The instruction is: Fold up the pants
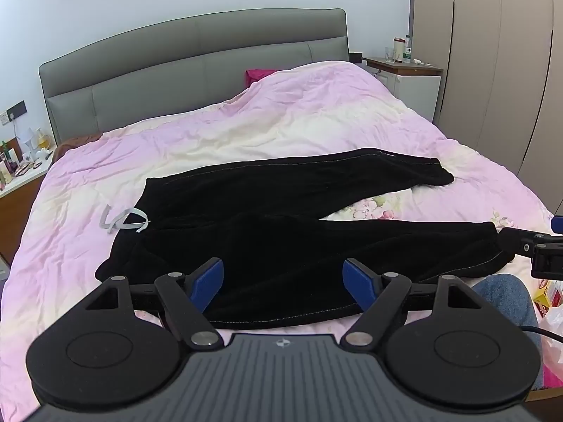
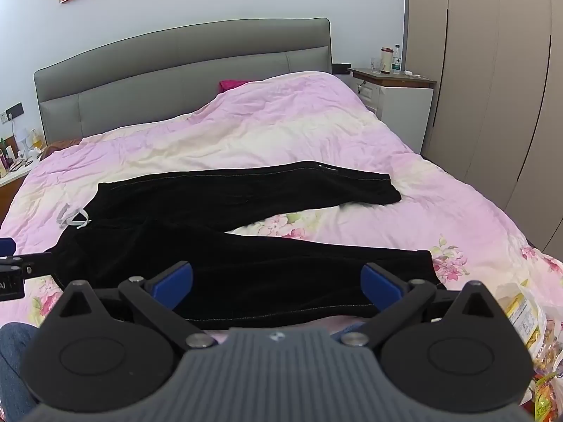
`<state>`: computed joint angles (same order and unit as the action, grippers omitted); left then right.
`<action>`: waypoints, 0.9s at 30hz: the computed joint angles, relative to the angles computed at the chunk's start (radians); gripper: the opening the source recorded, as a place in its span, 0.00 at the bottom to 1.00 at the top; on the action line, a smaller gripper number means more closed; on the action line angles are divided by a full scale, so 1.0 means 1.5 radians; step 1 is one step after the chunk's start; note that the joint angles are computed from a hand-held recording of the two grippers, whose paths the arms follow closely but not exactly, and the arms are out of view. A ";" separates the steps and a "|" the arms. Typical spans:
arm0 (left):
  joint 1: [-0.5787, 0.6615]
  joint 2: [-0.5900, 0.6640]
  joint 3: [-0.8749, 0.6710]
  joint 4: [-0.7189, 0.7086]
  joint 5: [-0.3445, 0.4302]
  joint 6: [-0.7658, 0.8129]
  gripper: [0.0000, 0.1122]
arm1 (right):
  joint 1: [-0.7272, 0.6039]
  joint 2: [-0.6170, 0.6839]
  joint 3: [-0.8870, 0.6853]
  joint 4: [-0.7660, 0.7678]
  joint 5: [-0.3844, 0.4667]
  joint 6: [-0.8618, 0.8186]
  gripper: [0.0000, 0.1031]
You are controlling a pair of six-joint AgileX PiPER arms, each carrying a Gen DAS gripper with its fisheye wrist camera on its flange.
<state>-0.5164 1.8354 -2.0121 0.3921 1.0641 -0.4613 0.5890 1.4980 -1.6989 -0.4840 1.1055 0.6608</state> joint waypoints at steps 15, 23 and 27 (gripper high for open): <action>-0.006 0.003 -0.009 -0.004 0.012 0.002 0.81 | 0.020 -0.004 -0.006 -0.017 0.024 0.014 0.95; -0.009 0.000 -0.004 0.001 0.012 -0.009 0.81 | 0.012 -0.012 0.012 -0.009 0.009 0.009 0.95; -0.002 0.000 -0.004 -0.008 0.011 -0.005 0.81 | 0.007 -0.010 0.011 -0.001 0.008 0.003 0.95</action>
